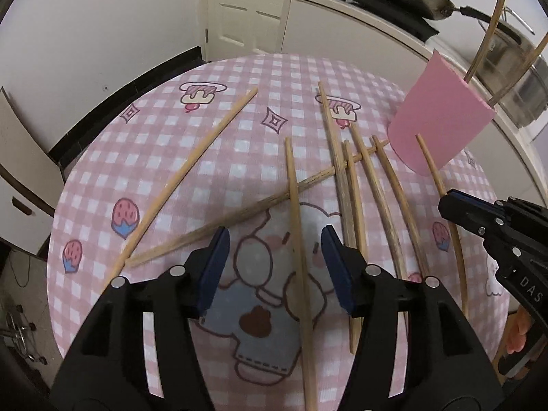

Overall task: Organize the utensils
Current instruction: 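Lift the held chopsticks upright off the table with both tools, then carry both held chopsticks upright toward the pink cup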

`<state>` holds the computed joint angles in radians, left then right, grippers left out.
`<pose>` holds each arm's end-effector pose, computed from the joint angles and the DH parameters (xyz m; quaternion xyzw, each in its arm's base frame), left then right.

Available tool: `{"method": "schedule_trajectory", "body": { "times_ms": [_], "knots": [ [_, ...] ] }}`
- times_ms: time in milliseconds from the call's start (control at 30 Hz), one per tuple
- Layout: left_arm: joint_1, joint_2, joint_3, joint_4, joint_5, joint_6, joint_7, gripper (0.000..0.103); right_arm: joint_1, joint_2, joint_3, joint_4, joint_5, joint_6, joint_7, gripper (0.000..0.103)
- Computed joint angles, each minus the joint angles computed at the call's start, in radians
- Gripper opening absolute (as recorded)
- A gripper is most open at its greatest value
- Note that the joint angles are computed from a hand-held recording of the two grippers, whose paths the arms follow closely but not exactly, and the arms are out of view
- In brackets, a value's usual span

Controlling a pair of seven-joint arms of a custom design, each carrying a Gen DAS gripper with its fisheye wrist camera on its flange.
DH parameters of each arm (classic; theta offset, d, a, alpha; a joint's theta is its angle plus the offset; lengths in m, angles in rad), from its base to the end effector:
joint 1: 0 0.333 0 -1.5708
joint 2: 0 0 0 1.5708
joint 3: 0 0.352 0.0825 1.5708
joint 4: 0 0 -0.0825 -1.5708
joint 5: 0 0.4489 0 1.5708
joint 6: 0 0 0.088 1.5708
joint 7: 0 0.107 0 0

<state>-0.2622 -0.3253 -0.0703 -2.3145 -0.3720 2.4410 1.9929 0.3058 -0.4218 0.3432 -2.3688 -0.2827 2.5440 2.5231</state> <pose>0.5052 -0.1776 0.5277 -0.4820 0.8367 -0.2501 0.0711 0.4008 0.3276 0.5464 -0.6340 0.7019 -0.1740 0.2741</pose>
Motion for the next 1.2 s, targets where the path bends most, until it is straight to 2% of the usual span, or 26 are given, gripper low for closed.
{"method": "schedule_trajectory", "body": {
  "times_ms": [67,100,167,300,367,533,867,1200],
  "knots": [
    [0.001,0.013,-0.002,0.01,0.002,-0.006,-0.004,0.055,0.001,0.004,-0.003,0.001,0.003,0.003,-0.003,0.004],
    [0.003,0.02,-0.008,0.013,0.01,0.002,-0.008,0.051,0.001,0.005,-0.005,0.002,0.004,0.002,-0.005,0.004],
    [0.004,0.026,-0.014,0.015,0.023,0.004,-0.006,0.037,0.002,0.007,-0.009,0.0,0.007,0.005,-0.009,0.004],
    [0.006,0.032,-0.029,0.013,0.055,0.021,-0.013,0.024,0.002,0.015,-0.01,0.007,0.008,0.005,-0.015,0.004],
    [0.001,0.036,-0.026,0.016,0.051,0.025,-0.01,0.009,0.003,0.016,-0.01,0.009,0.006,0.005,-0.016,0.004],
    [-0.017,0.005,0.002,0.005,-0.017,0.034,0.024,0.007,0.0,-0.004,-0.001,0.009,-0.005,0.01,-0.007,0.004],
    [-0.075,-0.167,0.081,-0.025,-0.175,0.037,0.126,0.006,-0.035,-0.138,0.055,0.011,-0.044,-0.023,0.017,0.004],
    [-0.059,-0.174,0.065,-0.034,-0.09,-0.03,0.048,0.007,-0.032,-0.16,0.077,0.009,-0.012,-0.058,0.004,0.004]
  ]
}}
